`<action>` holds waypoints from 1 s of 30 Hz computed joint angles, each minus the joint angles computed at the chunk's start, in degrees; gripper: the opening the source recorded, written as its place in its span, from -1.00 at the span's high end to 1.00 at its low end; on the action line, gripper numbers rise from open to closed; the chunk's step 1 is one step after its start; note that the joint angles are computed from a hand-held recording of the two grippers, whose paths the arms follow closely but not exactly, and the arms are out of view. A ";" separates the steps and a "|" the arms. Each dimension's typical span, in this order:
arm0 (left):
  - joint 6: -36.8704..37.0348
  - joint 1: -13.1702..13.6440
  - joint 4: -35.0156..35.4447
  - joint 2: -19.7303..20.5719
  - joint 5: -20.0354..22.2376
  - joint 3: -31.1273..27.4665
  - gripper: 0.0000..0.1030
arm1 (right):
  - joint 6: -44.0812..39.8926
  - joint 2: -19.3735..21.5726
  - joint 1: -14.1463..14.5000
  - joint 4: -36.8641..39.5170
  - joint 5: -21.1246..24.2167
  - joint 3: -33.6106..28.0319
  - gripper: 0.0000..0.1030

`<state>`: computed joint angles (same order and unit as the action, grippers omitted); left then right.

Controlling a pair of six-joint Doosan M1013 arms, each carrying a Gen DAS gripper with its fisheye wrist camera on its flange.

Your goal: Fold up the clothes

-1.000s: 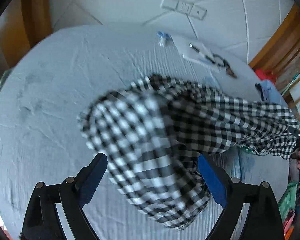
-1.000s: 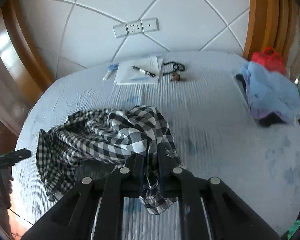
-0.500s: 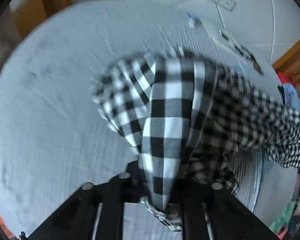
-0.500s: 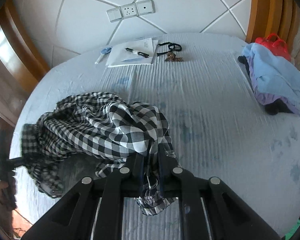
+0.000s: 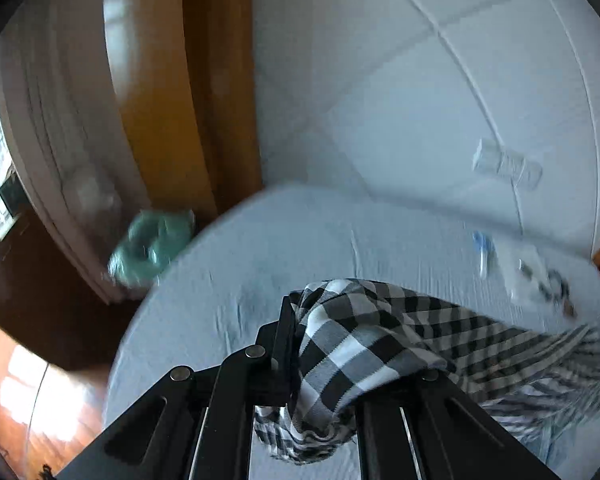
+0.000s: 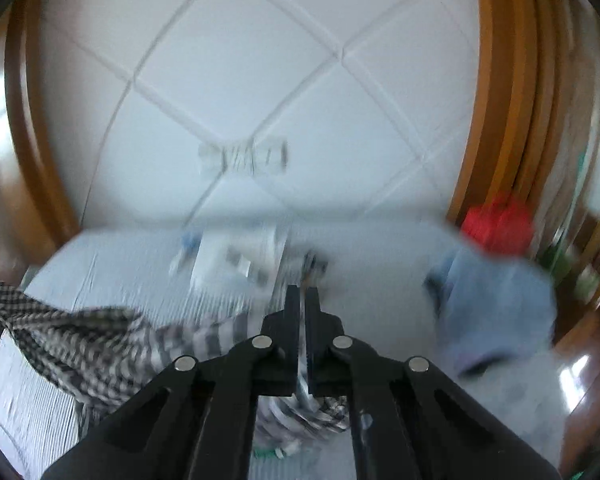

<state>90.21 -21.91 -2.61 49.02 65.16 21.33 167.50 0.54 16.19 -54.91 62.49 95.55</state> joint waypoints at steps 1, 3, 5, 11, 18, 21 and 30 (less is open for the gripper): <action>0.50 0.19 -0.87 1.59 1.50 -3.71 0.84 | -0.35 -0.19 -0.39 0.08 -0.54 -0.95 0.96; 2.57 0.61 -2.61 2.24 2.28 -6.10 0.84 | -1.36 -0.98 -1.42 3.06 -3.71 -1.62 0.96; 4.51 0.96 -4.15 2.39 2.53 -7.24 0.84 | -3.16 -1.15 -1.75 6.70 -5.48 -1.25 0.96; 6.40 1.08 -5.66 -3.14 -1.54 5.31 0.84 | -6.27 -0.76 -5.16 23.71 -12.45 5.05 0.80; 2.61 1.41 -3.35 -4.28 1.03 12.07 0.84 | -10.15 2.21 -11.01 37.34 -17.27 9.40 -0.84; 0.86 1.46 -2.15 -3.39 2.66 12.08 0.83 | -15.10 4.26 -13.42 41.62 -18.51 8.83 -0.88; -1.82 1.42 -0.46 0.01 6.31 9.10 0.83 | -29.00 11.71 -18.09 52.22 -15.83 4.91 -1.00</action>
<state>88.38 -20.50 -3.08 49.04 71.47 30.43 138.51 12.25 -1.90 -2.69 46.65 100.46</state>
